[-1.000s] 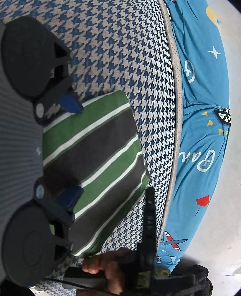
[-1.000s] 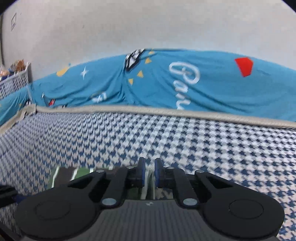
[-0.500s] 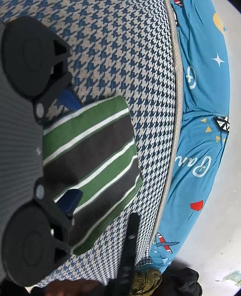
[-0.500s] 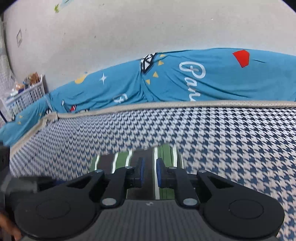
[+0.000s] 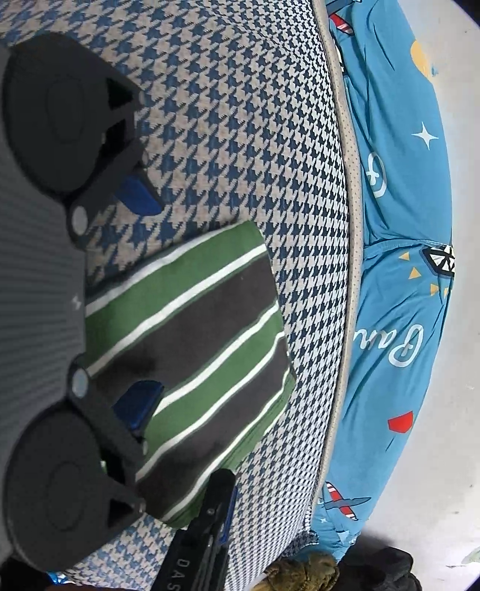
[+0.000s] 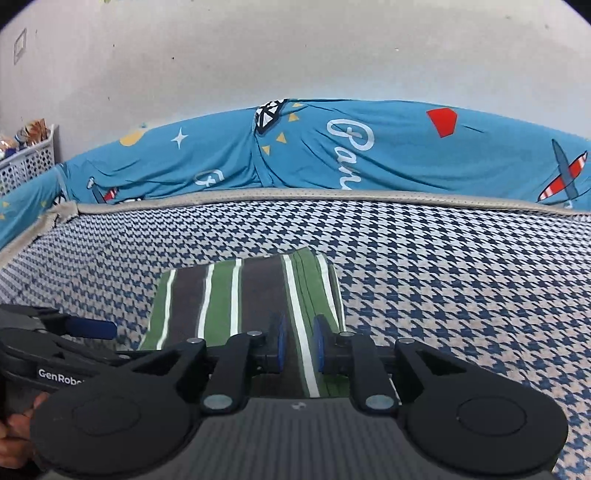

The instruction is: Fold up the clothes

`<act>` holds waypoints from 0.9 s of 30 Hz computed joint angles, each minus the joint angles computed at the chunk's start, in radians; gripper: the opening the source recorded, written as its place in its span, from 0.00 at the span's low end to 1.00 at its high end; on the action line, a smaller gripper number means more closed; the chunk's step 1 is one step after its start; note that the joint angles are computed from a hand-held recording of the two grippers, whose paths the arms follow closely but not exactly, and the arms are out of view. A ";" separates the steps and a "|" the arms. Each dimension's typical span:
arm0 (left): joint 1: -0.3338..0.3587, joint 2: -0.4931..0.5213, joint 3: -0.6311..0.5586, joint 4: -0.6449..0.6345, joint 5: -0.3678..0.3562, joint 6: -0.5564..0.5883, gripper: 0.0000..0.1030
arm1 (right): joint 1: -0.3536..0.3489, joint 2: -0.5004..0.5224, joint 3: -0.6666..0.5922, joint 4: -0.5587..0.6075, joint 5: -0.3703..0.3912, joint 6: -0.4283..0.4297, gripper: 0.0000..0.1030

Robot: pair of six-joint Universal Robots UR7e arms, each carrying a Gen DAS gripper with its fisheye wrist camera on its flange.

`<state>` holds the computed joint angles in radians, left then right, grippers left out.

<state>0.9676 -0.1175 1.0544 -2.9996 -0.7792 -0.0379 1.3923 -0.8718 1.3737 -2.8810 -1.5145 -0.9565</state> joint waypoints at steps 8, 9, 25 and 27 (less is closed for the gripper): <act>-0.005 0.023 -0.025 0.069 0.022 0.002 0.98 | 0.015 0.032 -0.027 0.015 -0.102 0.010 0.17; -0.003 0.027 -0.032 0.088 0.025 -0.005 1.00 | 0.016 0.035 -0.029 0.017 -0.108 0.009 0.17; 0.000 0.049 -0.062 0.126 0.059 -0.004 1.00 | 0.018 0.043 -0.022 0.003 -0.130 0.017 0.19; 0.000 0.050 -0.066 0.132 0.062 -0.008 1.00 | 0.019 0.044 -0.025 0.011 -0.133 0.017 0.21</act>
